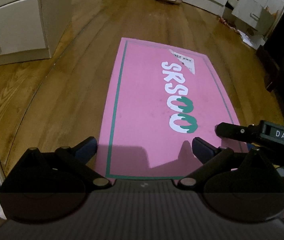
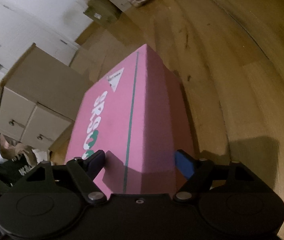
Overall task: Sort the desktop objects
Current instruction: 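Open the right gripper and pull it away from the lid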
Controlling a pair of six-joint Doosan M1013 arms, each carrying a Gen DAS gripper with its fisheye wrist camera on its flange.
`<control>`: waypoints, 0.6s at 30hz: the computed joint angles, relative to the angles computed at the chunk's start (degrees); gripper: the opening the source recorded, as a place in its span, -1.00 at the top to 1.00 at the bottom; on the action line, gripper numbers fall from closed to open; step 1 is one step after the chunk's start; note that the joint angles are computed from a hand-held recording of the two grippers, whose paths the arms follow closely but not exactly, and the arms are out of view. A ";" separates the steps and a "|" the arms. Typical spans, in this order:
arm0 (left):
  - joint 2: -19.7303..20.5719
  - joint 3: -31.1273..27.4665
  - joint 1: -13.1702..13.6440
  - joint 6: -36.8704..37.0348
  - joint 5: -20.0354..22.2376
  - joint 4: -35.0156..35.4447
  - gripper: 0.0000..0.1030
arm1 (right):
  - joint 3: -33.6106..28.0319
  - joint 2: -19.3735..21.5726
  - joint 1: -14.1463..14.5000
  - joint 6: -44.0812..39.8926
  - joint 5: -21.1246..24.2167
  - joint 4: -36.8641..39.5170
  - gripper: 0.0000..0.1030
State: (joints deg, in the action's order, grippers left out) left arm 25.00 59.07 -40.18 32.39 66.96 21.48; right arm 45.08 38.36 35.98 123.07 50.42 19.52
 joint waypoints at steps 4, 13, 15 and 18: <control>0.31 -0.67 -0.19 0.19 1.22 0.10 -0.98 | -1.49 0.52 0.23 0.44 2.53 -1.89 -0.54; 1.46 -5.04 -2.44 2.19 7.13 3.61 -1.00 | -10.95 2.95 1.94 -3.77 12.70 -11.99 -0.55; 1.61 -5.71 -2.87 3.19 7.95 3.73 -1.00 | -13.73 3.88 2.30 -4.92 15.72 -13.49 -0.55; 1.60 -6.07 -3.22 3.54 8.62 3.05 -1.00 | -17.34 5.19 2.70 -5.77 19.73 -14.68 -0.55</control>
State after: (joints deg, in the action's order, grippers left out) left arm 26.60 53.00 -43.40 35.93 75.58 24.53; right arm 27.74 43.55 38.68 117.30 70.15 4.84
